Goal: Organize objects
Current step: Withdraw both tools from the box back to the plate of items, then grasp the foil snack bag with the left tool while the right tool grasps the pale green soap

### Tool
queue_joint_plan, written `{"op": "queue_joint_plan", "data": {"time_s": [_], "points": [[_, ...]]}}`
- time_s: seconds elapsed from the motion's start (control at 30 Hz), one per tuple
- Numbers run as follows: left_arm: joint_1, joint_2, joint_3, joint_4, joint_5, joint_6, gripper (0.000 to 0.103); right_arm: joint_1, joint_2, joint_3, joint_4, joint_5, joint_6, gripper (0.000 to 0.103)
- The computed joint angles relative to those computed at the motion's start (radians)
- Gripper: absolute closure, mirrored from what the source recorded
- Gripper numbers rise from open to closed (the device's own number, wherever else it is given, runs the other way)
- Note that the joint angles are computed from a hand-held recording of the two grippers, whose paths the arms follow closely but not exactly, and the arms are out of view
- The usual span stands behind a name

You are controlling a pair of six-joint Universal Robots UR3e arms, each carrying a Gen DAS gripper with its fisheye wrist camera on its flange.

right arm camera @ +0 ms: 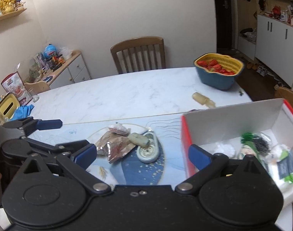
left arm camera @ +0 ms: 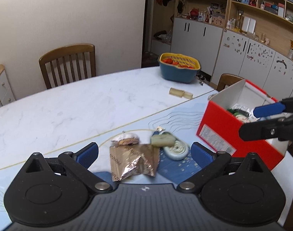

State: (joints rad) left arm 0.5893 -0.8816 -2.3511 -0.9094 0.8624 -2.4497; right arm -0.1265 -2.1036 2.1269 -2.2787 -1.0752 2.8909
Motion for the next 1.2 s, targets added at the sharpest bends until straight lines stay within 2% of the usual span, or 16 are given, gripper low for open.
{"op": "queue_joint_plan", "data": {"time_s": [0.07,0.27,0.37,0.57,0.73,0.9,1.2], "points": [[0.013,-0.031,-0.022,0.023,-0.008,0.025,0.000,0.068,0.080,-0.027,-0.061,-0.043,0.032,0.003],[-0.011,-0.192,-0.075,0.223,0.024,0.018,0.000,0.209,0.281,-0.109,-0.170,-0.133,0.092,0.004],[-0.044,-0.286,-0.086,0.338,0.055,-0.022,0.000,0.253,0.361,-0.151,-0.198,-0.161,0.108,0.005],[-0.096,-0.457,-0.058,0.478,0.102,-0.113,0.000,0.331,0.514,-0.235,-0.256,-0.237,0.134,0.007],[-0.131,-0.548,-0.070,0.627,0.126,-0.180,0.000,0.374,0.634,-0.300,-0.300,-0.289,0.141,0.015],[-0.177,-0.621,-0.055,0.699,0.156,-0.217,0.000,0.379,0.708,-0.339,-0.307,-0.308,0.144,0.024],[-0.243,-0.744,0.014,0.751,0.220,-0.303,0.001,0.390,0.809,-0.403,-0.300,-0.357,0.152,0.034]]}}
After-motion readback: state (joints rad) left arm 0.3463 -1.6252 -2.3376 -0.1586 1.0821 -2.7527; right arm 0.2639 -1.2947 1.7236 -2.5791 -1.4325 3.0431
